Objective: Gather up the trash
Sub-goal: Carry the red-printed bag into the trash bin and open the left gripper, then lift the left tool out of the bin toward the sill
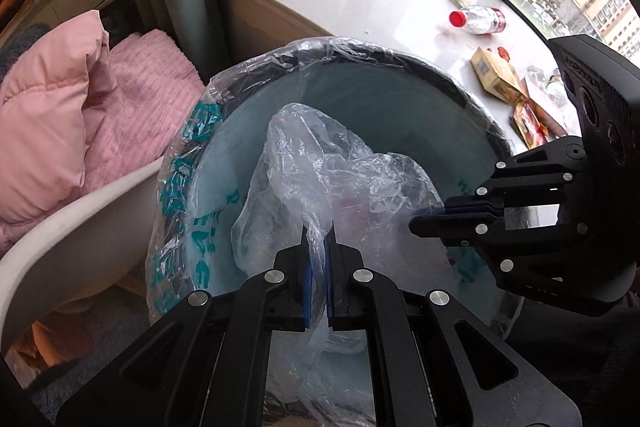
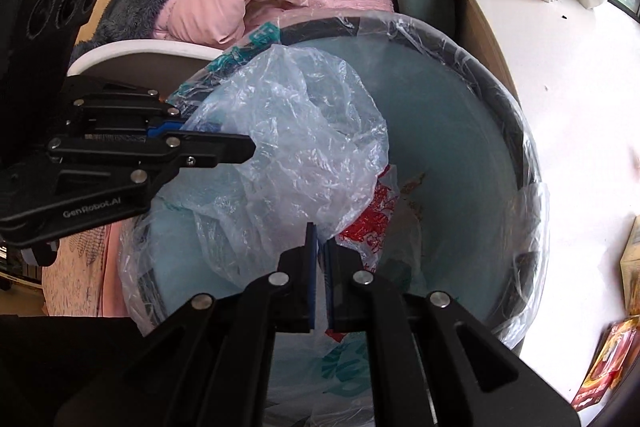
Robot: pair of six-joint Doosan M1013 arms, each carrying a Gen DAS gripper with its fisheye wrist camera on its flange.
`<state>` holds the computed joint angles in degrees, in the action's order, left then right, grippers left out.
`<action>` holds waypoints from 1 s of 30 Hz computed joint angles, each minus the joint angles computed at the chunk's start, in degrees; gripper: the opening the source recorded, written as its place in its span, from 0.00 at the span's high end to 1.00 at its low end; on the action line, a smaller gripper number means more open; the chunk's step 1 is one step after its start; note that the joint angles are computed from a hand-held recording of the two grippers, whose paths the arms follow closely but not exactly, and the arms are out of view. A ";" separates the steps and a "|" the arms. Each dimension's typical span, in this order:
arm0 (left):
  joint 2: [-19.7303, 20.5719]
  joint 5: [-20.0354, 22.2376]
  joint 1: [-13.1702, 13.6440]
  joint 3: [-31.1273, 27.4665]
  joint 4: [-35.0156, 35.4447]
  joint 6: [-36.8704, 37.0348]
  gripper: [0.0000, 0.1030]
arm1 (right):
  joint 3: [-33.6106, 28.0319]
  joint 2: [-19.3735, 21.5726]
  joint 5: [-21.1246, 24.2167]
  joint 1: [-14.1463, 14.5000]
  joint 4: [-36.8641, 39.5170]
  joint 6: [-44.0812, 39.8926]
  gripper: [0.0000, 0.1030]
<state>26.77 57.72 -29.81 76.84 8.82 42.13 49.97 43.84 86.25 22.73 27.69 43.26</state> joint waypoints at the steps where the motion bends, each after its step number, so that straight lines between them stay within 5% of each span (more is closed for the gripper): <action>1: 0.26 0.59 0.15 -0.32 -0.14 0.61 0.96 | -0.04 0.09 -0.05 0.04 -0.02 -0.49 0.95; 6: 0.79 2.26 0.18 -1.52 1.40 1.46 0.95 | 1.17 -0.85 -2.94 -0.36 0.00 -4.47 0.95; 9: 0.74 2.77 -0.06 -1.99 3.19 1.18 0.74 | 1.78 -1.56 -4.45 -0.72 -0.25 -6.87 0.88; 11: 0.55 2.99 -0.30 -2.22 4.50 1.89 0.64 | 2.29 -2.14 -5.61 -1.01 0.41 -8.72 0.48; 13: 0.22 3.07 -0.62 -2.38 5.61 2.73 0.53 | 2.69 -2.73 -6.29 -1.54 1.38 -10.38 0.26; 14: -0.02 2.89 -0.79 -2.40 6.24 3.07 0.49 | 2.98 -3.06 -6.91 -1.80 1.84 -10.92 0.23; 17: -0.69 2.37 -1.15 -2.64 7.96 2.98 0.19 | 4.47 -4.47 -9.99 -2.89 4.62 -12.63 0.09; 19: -1.01 1.81 -1.44 -2.94 9.44 2.89 0.06 | 5.32 -5.32 -11.88 -3.71 7.09 -12.87 0.08; 30: -0.63 -4.52 -2.15 -8.25 15.97 3.86 0.06 | 5.28 -7.54 -21.28 -7.13 12.63 -1.32 0.07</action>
<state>26.13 53.20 -31.97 68.59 24.79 45.99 55.25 36.30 64.97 15.60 40.32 41.95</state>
